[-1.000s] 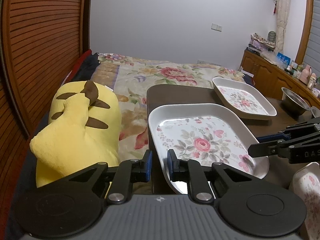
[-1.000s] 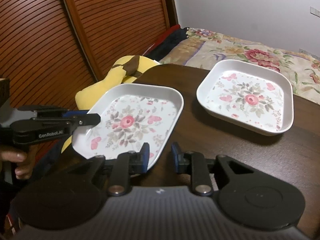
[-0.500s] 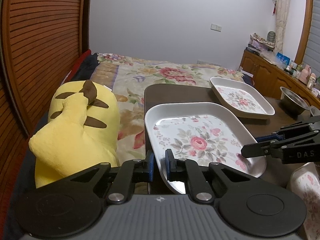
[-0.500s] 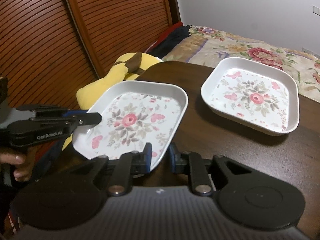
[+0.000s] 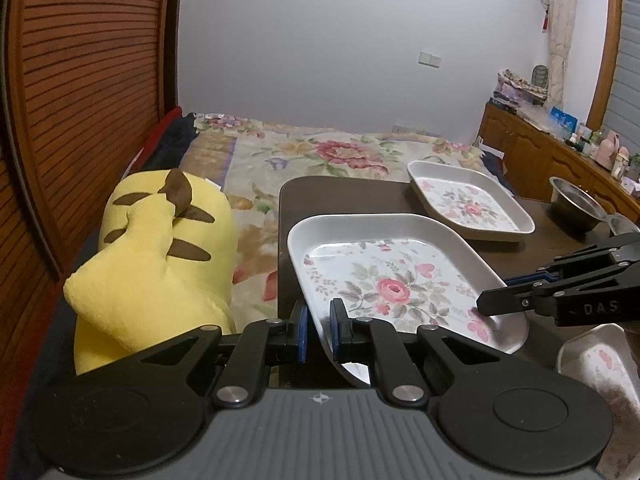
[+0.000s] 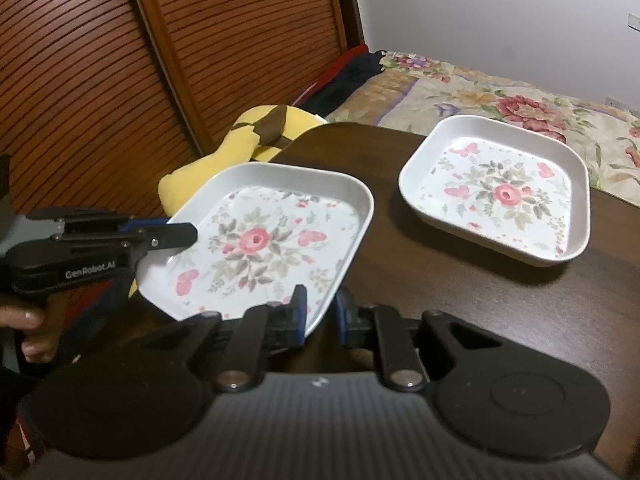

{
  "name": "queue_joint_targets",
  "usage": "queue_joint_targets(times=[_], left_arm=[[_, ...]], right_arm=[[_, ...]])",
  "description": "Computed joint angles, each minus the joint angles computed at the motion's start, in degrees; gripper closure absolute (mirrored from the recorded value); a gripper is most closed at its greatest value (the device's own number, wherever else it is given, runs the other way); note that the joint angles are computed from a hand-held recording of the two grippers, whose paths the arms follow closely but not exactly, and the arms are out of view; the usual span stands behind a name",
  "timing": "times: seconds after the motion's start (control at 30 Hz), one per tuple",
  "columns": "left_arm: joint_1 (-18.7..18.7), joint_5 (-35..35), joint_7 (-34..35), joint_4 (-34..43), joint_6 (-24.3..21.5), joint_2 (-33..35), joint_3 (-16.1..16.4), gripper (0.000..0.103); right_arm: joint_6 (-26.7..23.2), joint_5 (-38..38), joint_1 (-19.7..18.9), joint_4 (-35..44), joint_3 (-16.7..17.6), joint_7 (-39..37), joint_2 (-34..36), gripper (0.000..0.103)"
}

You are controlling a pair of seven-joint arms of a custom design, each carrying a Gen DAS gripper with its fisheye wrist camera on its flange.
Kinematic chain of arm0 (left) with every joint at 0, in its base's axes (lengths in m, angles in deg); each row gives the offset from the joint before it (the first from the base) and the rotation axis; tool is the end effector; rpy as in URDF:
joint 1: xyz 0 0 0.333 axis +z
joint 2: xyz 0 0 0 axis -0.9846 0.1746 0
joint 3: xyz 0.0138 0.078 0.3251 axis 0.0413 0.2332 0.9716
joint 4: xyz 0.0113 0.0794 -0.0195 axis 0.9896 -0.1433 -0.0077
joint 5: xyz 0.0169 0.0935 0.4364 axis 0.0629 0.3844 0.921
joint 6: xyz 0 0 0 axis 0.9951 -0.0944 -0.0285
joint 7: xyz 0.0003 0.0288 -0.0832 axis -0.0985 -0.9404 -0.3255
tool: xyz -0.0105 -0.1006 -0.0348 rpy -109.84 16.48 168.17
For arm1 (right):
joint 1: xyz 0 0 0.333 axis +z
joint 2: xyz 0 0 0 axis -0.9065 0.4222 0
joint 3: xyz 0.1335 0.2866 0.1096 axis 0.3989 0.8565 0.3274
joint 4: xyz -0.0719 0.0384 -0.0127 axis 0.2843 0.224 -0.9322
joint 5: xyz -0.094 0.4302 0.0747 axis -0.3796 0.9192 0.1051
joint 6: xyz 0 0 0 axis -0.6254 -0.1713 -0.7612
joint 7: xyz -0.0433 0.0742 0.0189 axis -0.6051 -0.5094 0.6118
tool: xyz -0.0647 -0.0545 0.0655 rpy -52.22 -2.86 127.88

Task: Organize plates and bowls

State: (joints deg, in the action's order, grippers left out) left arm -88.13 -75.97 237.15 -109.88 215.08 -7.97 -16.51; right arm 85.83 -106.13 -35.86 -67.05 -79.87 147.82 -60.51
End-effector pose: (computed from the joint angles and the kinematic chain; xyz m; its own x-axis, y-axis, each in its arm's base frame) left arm 0.6090 -0.1891 0.4192 -0.5699 -0.8148 0.1063 -0.5452 0.2782 -0.7908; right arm 0.5627 0.3720 0.4221 0.0848 -0.9786 -0.1877 -0.7222 0.0694 -0.6882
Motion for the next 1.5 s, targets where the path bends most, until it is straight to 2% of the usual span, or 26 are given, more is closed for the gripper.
queue_joint_targets(times=[0.33,0.9,1.23,1.5], left_arm=[[-2.17,-3.79,3.10,-2.41,1.02,-3.91,0.35,0.091],[-8.81,-10.14,7.54,-7.30,2.64,-10.73,1.85,0.090],[-11.60,-13.54,10.72,-9.81,2.37,-13.91,1.99,0.090],[-13.14,-14.76,11.39,-12.37,2.65,-16.52,1.88,0.091]], right_arm=[[0.18,-8.21,-0.77,-3.60,0.59,7.84,-4.59,0.087],[-1.45,-22.86,-8.59,-13.77,8.35,23.48,-16.69,0.087],[-1.70,-26.51,-12.32,-20.38,12.19,29.97,-23.57,0.087],[-1.84,-26.47,-13.81,-23.12,14.20,31.40,-26.56,0.087]])
